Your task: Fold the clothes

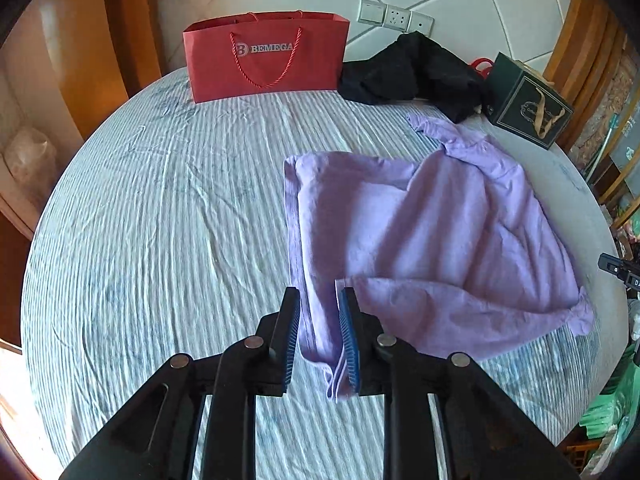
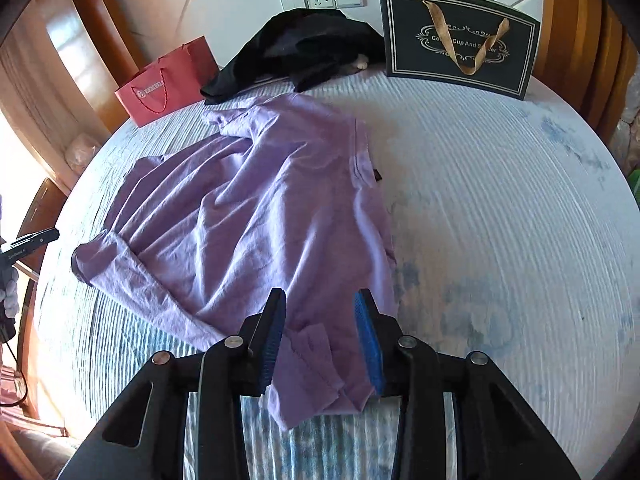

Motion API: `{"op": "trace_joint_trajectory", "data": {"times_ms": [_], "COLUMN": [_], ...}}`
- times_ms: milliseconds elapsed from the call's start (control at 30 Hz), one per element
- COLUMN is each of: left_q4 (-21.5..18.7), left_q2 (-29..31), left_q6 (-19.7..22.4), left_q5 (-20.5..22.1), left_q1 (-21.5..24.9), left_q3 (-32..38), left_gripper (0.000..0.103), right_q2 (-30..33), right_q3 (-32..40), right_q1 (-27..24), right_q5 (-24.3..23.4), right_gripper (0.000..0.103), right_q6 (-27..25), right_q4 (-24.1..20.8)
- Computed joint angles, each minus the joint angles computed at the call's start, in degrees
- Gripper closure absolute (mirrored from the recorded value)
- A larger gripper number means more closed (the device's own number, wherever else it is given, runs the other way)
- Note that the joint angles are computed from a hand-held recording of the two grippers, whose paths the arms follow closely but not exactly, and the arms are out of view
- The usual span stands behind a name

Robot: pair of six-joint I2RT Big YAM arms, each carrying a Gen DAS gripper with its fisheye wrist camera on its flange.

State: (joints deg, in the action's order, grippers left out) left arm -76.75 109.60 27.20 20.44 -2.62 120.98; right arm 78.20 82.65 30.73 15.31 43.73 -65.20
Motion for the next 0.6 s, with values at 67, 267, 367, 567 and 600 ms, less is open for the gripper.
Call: {"op": "trace_joint_trajectory", "data": {"times_ms": [67, 267, 367, 567, 600], "left_q4": [-1.1, -6.2, -9.3, -6.8, -6.4], "left_q2": [4.4, 15.8, 19.1, 11.5, 10.6], "left_q6": [-1.2, -1.9, -2.0, 4.6, 4.6], "left_q5": [-0.3, -1.0, -0.7, 1.2, 0.5], "left_q1": [-0.8, -2.7, -3.6, -5.2, -5.6], "left_q3": [5.3, 20.0, 25.3, 12.9, 11.0], "left_gripper": [0.083, 0.083, 0.083, 0.083, 0.083], "right_q2": [1.4, 1.6, 0.1, -3.4, -3.4], "right_q3": [1.2, -0.1, -2.3, -7.2, -7.4], "right_q1": [-1.6, -3.3, -1.8, 1.0, 0.9], "right_q5": [0.0, -1.8, -1.6, -3.8, -3.7], "right_gripper": [0.068, 0.067, 0.067, 0.068, 0.068], "right_q6": [0.6, 8.6, 12.8, 16.7, 16.4], "right_q4": [-0.2, -3.8, -5.6, -4.4, -4.4]}}
